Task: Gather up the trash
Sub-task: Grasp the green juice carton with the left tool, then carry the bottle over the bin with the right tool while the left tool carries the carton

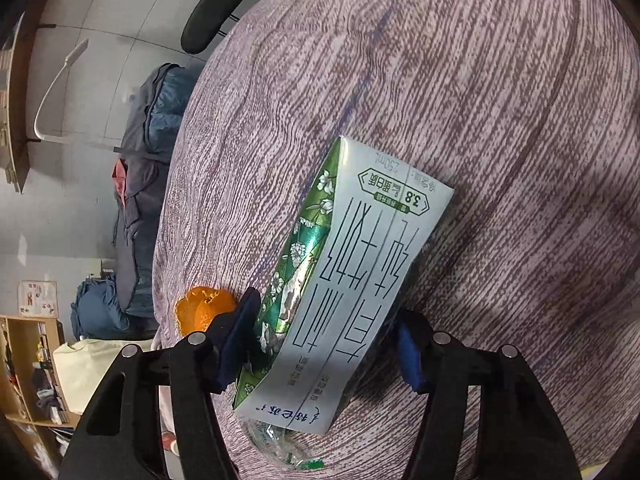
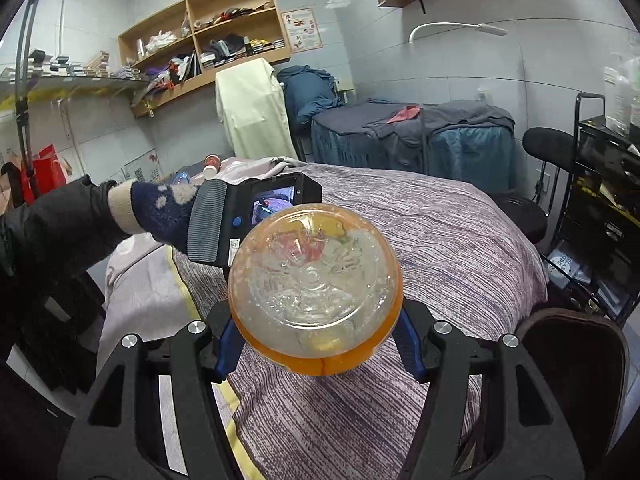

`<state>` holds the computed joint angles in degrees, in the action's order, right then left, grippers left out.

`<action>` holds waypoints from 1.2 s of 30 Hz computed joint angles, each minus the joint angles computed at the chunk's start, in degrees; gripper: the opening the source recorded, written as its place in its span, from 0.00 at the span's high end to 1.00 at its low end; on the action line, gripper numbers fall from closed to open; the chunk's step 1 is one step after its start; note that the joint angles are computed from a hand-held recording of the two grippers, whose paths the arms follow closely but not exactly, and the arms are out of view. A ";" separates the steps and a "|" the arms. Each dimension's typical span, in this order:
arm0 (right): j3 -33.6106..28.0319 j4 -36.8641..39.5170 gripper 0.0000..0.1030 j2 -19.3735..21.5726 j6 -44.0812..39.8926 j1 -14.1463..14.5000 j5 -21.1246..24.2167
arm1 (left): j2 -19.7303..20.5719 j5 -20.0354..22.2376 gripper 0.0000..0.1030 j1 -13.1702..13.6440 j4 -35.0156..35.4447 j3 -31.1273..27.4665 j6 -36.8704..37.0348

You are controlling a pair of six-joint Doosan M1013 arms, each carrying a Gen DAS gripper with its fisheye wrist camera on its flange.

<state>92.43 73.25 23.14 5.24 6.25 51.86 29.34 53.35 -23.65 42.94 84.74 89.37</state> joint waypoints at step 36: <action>10.41 9.49 0.39 -4.35 -3.10 -11.41 -9.39 | -10.60 -28.36 0.46 -10.67 6.58 10.74 -56.64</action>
<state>102.84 82.74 18.79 2.14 -5.16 42.48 18.74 24.99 -34.32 49.52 95.48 32.73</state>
